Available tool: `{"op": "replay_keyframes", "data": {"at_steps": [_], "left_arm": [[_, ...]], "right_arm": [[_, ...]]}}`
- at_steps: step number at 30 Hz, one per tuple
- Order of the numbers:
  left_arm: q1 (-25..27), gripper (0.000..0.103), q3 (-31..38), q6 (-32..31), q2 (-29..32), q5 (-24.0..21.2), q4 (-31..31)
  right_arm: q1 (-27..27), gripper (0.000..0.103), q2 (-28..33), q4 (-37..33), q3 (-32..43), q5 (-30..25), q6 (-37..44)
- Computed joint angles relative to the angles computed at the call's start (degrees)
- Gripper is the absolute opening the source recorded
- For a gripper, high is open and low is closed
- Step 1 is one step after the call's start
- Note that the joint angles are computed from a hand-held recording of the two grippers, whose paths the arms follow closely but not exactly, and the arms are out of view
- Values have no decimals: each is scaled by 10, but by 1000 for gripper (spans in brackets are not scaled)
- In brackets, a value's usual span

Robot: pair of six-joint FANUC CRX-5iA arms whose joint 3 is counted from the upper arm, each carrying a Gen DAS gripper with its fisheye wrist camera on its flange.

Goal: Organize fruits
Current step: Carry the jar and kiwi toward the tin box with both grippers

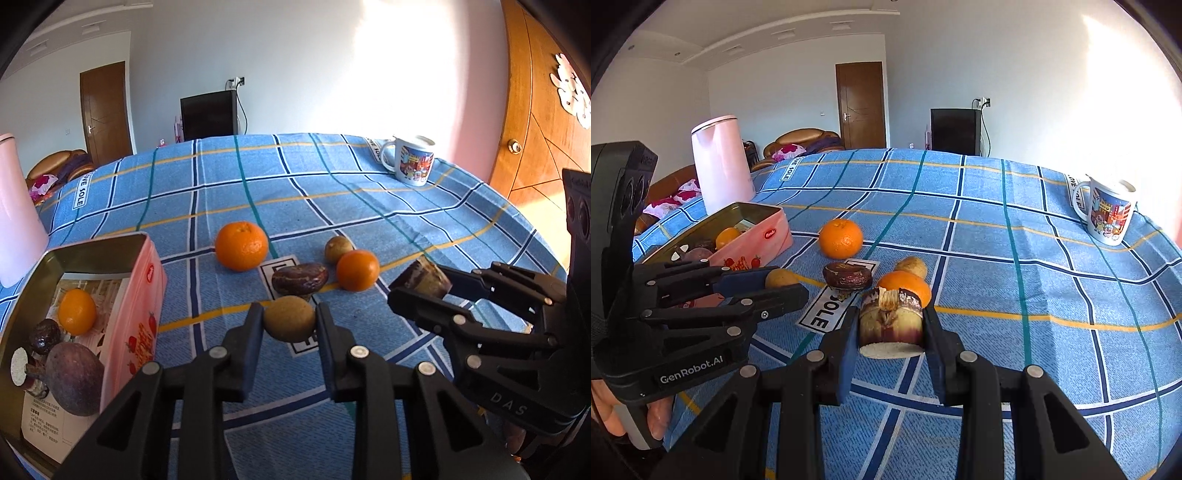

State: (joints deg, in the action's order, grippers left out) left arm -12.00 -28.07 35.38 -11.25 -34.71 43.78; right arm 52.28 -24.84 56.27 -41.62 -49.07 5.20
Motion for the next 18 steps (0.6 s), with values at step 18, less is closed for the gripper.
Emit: {"op": "replay_keyframes", "data": {"at_steps": [18], "left_arm": [[-22, 30, -59, -82, -40, 82, 86]], "right_arm": [[5, 35, -19, 82, -36, 12, -46]]}}
